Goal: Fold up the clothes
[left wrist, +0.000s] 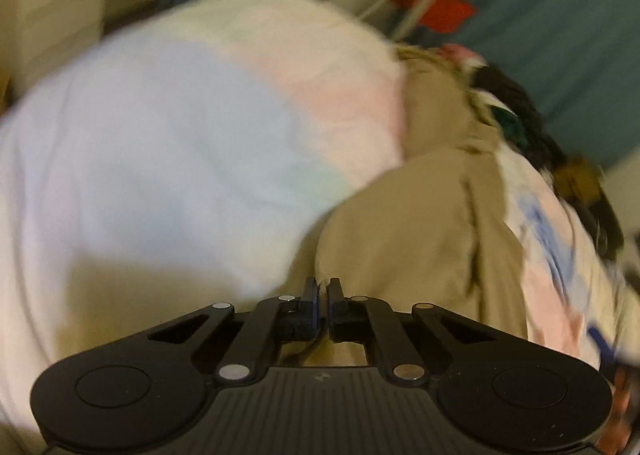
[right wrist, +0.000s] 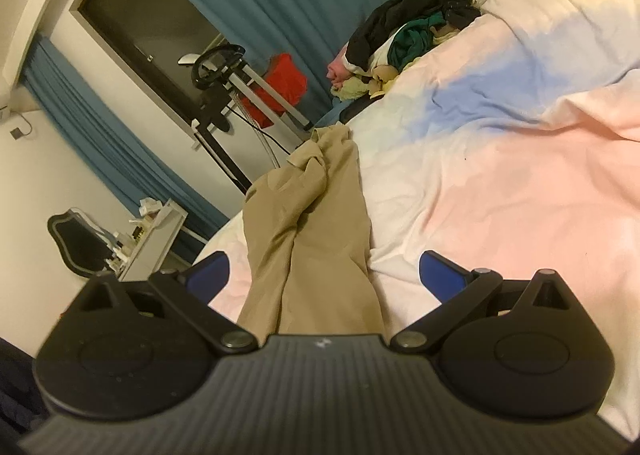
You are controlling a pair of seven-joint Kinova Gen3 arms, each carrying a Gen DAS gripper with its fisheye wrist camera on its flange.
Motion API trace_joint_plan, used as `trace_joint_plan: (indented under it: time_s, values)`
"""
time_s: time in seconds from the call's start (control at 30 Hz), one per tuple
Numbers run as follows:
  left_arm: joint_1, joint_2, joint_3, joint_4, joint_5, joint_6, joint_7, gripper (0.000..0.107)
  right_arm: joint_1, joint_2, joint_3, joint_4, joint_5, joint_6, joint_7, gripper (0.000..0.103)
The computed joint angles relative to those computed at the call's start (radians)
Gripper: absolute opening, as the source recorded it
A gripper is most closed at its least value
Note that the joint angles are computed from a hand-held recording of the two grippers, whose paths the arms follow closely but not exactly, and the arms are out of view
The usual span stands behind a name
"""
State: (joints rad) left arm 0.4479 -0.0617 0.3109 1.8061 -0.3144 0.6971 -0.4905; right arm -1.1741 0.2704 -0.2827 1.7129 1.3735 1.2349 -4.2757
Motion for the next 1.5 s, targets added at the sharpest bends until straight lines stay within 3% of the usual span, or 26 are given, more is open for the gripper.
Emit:
trace_joint_plan:
  time_s: [0.17, 0.23, 0.4, 0.5, 0.63, 0.7, 0.77, 0.9, 0.97, 1.0, 1.03, 1.1, 1.17, 1.23, 1.4, 1.5]
  values:
    - [-0.036, -0.067, 0.227, 0.016, -0.203, -0.032, -0.054, 0.004, -0.071, 0.002, 0.086, -0.001, 0.005, -0.001, -0.001, 0.103]
    - [0.009, -0.045, 0.254, 0.006, -0.245, -0.039, -0.089, 0.004, -0.071, 0.007, 0.083, -0.009, 0.013, 0.013, 0.005, 0.103]
    - [0.218, 0.083, 0.116, -0.054, -0.144, -0.026, -0.247, 0.004, -0.072, 0.017, 0.07, -0.036, 0.017, 0.048, 0.078, 0.103]
    - [0.195, 0.154, 0.113, -0.107, -0.022, 0.027, -0.346, 0.005, -0.073, 0.02, 0.064, -0.053, 0.012, 0.059, 0.142, 0.103]
    - [0.044, 0.115, 0.187, -0.068, 0.134, -0.053, -0.416, 0.047, -0.073, 0.027, 0.055, -0.082, 0.007, 0.082, 0.227, 0.103]
    - [0.059, 0.099, 0.148, -0.069, 0.154, -0.079, -0.42, 0.051, -0.072, 0.031, 0.045, -0.098, 0.006, 0.104, 0.263, 0.103]
    - [0.14, 0.094, 0.061, -0.083, 0.108, -0.09, -0.365, 0.059, -0.077, 0.038, 0.04, -0.112, 0.014, 0.128, 0.298, 0.103]
    - [0.323, 0.125, -0.114, -0.151, -0.055, -0.091, -0.27, 0.062, -0.079, 0.032, 0.047, -0.103, 0.032, 0.128, 0.323, 0.101]
    - [0.355, 0.149, -0.147, -0.166, -0.136, -0.126, -0.207, 0.062, -0.072, 0.024, 0.05, -0.098, 0.024, 0.114, 0.332, 0.084]
    - [0.346, 0.169, -0.135, -0.181, -0.177, -0.131, -0.17, 0.062, -0.07, 0.02, 0.055, -0.094, 0.021, 0.104, 0.335, 0.071]
    - [0.319, 0.184, -0.105, -0.188, -0.211, -0.136, -0.135, 0.062, -0.068, 0.013, 0.068, -0.087, 0.014, 0.078, 0.329, 0.064]
    - [0.281, 0.199, -0.074, -0.174, -0.256, -0.166, -0.075, 0.062, -0.027, -0.002, 0.052, -0.068, 0.006, 0.021, 0.317, 0.053]
    - [0.294, 0.208, -0.098, -0.155, -0.277, -0.183, -0.037, 0.062, 0.058, -0.014, -0.003, -0.068, -0.003, -0.046, 0.357, 0.044]
    - [0.296, 0.211, -0.114, -0.134, -0.281, -0.192, -0.016, 0.062, 0.15, -0.022, -0.048, -0.092, -0.029, -0.124, 0.438, 0.026]
    - [0.283, 0.211, -0.137, -0.086, -0.283, -0.245, 0.008, 0.062, 0.382, 0.064, -0.178, -0.243, -0.062, -0.231, 0.642, 0.022]
    - [0.31, 0.206, -0.176, -0.046, -0.374, -0.318, 0.108, 0.063, 0.521, 0.184, -0.274, -0.382, -0.047, -0.258, 0.764, 0.022]
